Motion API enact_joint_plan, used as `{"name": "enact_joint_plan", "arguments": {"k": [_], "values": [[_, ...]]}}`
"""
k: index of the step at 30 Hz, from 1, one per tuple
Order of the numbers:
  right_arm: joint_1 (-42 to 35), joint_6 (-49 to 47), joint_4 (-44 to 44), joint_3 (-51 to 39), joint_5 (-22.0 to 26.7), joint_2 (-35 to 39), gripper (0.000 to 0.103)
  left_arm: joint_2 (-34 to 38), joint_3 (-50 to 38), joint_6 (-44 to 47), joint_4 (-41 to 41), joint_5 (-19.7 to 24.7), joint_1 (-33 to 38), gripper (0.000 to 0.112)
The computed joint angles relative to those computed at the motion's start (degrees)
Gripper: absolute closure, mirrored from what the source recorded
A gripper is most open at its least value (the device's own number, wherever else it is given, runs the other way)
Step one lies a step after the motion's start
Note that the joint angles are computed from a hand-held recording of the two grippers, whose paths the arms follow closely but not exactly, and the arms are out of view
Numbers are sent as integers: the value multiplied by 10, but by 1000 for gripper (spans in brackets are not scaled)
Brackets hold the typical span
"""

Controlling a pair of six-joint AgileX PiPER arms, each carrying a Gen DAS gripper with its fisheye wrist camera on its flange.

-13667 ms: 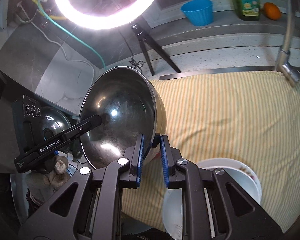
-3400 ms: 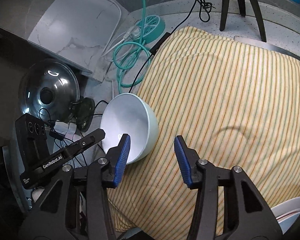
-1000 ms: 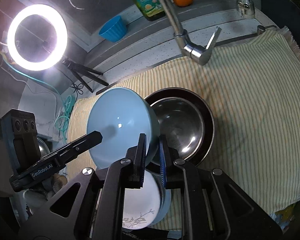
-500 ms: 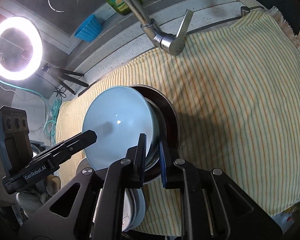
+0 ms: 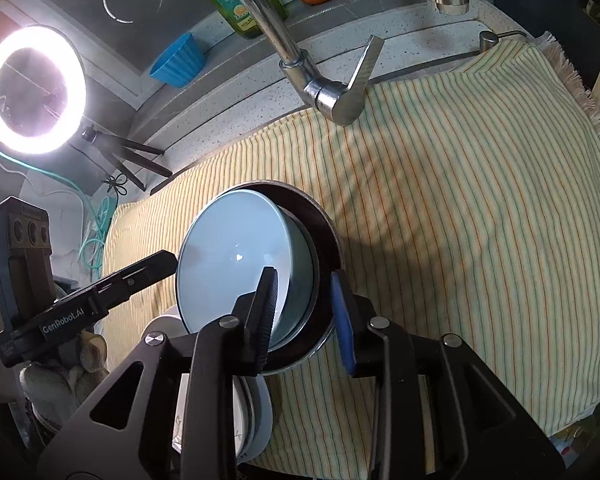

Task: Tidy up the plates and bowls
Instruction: 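Lower the pale blue bowl into the nested steel bowls, then grip the rim of the nested bowl stack with both grippers and lift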

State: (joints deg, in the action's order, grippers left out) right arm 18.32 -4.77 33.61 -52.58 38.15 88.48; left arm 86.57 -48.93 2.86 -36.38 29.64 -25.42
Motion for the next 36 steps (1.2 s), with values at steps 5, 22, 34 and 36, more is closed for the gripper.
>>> {"name": "enact_joint_plan", "arguments": {"k": [5, 22, 34, 36], "values": [[2, -16, 9, -4, 11, 5, 77, -1, 0, -1, 1, -1, 0, 93], [-37, -100, 95, 34, 1, -11, 82, -13, 15, -5, 12, -4, 21, 93], [-96, -199, 212, 87, 1, 10, 79, 16, 31, 44, -40, -8, 33, 93], [-95, -211, 222, 88, 1, 16, 79, 19, 33, 51, -45, -11, 33, 93]]}}
